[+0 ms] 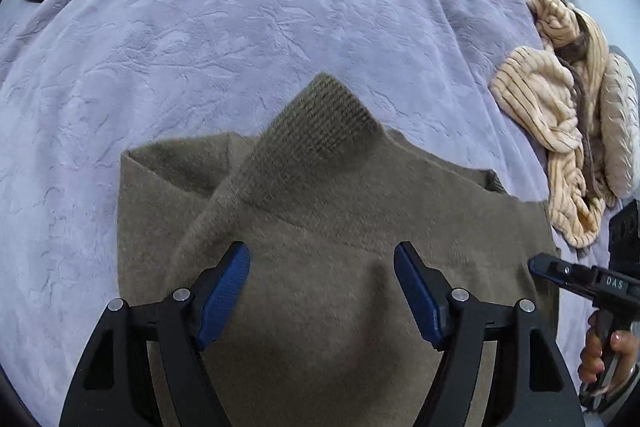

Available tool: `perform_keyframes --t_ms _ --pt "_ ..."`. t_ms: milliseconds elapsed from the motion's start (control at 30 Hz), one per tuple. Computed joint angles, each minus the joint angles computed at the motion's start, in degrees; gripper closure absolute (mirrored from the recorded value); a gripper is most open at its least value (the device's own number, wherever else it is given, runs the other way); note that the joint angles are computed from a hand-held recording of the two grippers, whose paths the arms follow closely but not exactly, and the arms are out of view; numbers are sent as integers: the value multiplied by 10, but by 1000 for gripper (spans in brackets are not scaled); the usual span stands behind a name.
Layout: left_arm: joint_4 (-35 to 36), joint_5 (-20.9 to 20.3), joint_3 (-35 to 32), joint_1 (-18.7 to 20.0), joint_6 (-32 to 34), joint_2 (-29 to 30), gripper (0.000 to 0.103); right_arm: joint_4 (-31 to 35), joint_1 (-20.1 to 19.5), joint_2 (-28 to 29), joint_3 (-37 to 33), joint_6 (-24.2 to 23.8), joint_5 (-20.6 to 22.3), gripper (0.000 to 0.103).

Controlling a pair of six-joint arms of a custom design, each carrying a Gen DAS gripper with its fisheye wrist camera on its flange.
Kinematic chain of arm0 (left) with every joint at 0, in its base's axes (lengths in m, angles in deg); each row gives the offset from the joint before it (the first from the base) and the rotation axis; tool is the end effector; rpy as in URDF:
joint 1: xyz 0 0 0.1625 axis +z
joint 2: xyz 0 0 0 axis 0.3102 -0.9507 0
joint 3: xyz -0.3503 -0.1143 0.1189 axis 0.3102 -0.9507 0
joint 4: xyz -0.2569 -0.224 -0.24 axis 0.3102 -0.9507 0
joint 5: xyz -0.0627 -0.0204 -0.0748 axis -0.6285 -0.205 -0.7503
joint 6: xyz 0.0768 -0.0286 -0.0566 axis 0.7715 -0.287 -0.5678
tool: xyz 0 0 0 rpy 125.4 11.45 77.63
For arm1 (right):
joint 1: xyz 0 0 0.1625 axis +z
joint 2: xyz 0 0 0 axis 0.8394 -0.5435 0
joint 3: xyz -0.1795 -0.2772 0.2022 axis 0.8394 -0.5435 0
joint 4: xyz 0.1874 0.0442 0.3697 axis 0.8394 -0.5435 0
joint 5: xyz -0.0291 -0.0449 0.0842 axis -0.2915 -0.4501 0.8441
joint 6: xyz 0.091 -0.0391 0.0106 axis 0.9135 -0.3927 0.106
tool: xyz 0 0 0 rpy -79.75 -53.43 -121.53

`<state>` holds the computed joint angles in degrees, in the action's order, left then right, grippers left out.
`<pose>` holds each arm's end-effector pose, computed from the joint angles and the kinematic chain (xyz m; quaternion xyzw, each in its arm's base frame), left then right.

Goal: Fold small clothes

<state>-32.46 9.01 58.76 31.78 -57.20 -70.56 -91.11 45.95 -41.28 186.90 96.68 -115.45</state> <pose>-0.1463 -0.4789 0.2949 -0.0422 0.9387 -0.2083 0.2714 0.2287 -0.5045 0.2145 0.0151 -0.9920 0.0512 0.1141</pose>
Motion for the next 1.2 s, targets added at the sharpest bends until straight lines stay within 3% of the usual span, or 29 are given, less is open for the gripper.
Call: perform_keyframes --t_ms 100,200,300,400,533,667,833,967,1033,1067,1100,1133,1200 --pt "22 34 -18 13 -9 13 28 -7 -3 9 -8 0 -30 70" --pt "83 72 -42 17 -43 19 28 -27 -12 -3 -7 33 -40 69" --pt "108 60 -42 14 -52 -5 28 -26 -12 -26 -4 51 -35 64" --pt "164 52 -31 -9 -51 -38 28 -2 -1 -64 12 38 -39 56" --pt "213 -19 2 -35 -51 -104 28 43 7 -148 73 55 -36 54" --pt "253 -93 46 -59 -85 -193 28 87 -4 -270 160 104 -22 51" --pt "276 -150 93 -74 -134 -277 28 104 -63 -441 274 171 64 51" --pt "249 -153 107 -73 -133 -295 29 69 -97 -476 331 178 124 51" --pt "229 -156 107 -61 -125 -288 37 27 -111 -462 347 180 150 51" --pt "236 -156 103 -59 -125 -285 57 10 -116 -452 352 186 159 51" --pt "246 -156 99 -57 -125 -282 71 -7 -117 -435 351 196 162 63" --pt "263 -154 95 -60 -131 -283 73 -17 -109 -421 346 204 156 95" --pt "278 -150 96 -66 -134 -293 84 -25 -87 -400 329 199 145 95"
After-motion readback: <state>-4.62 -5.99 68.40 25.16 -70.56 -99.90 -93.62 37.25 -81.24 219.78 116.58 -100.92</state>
